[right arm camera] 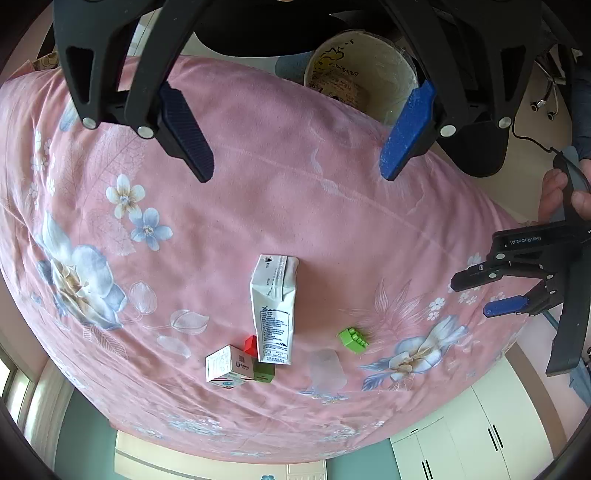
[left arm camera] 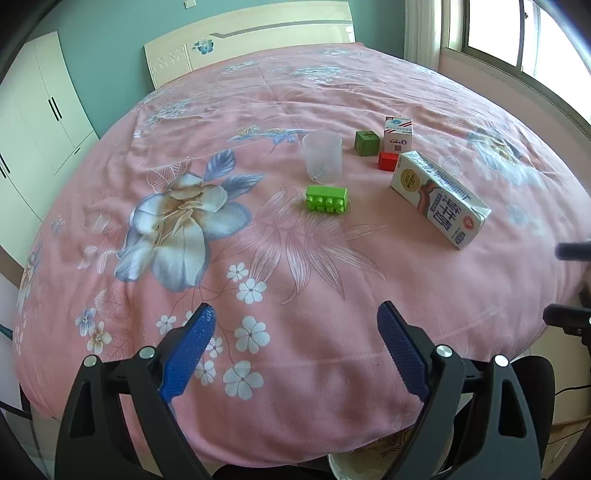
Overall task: Collect trash
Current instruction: 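Move both open tools back over the bed toward the milk carton and lego, then grasp the green lego brick with left tool while right tool grasps milk carton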
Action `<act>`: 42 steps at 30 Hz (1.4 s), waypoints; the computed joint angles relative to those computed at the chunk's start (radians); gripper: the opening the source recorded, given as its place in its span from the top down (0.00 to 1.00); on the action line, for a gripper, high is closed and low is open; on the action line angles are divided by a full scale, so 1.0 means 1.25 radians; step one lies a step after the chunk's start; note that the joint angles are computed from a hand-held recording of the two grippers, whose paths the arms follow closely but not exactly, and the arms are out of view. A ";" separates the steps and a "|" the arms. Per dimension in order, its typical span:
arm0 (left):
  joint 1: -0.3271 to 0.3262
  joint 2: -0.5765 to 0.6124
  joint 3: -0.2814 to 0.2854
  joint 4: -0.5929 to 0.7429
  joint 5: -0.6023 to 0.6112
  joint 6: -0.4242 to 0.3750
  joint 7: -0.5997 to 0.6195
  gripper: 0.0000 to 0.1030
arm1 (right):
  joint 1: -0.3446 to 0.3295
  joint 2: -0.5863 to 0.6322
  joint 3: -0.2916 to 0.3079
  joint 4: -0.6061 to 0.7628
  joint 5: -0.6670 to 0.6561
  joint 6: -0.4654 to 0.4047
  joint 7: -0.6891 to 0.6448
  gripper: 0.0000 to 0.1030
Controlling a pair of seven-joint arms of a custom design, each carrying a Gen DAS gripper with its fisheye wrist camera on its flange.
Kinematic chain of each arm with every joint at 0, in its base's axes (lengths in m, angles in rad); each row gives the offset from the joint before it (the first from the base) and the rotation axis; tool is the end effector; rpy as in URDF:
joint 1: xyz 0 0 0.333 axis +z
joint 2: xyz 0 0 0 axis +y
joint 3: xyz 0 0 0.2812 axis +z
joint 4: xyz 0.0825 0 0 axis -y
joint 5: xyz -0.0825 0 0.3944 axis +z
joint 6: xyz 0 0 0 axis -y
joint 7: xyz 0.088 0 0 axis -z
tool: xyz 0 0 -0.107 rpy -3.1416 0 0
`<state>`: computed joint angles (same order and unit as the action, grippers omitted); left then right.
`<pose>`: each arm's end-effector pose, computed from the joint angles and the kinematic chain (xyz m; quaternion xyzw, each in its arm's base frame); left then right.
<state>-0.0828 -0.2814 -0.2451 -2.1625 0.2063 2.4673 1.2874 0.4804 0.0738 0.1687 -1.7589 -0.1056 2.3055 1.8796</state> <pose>0.5046 -0.1815 0.5389 -0.6107 0.7309 -0.1947 0.2343 0.5066 0.3783 0.5305 -0.8065 0.5412 -0.1093 0.2114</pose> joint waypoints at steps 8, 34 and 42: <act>-0.005 0.072 0.013 0.073 -0.004 0.007 0.021 0.12 | -0.006 0.064 -0.007 0.081 -0.005 -0.017 -0.004 0.13; -0.042 0.278 0.061 0.247 -0.119 0.013 0.208 0.12 | -0.002 0.361 -0.037 0.466 0.000 -0.129 -0.026 0.13; -0.053 0.345 0.071 0.321 -0.107 -0.022 0.214 0.12 | 0.014 0.512 -0.052 0.687 0.016 -0.220 -0.049 0.13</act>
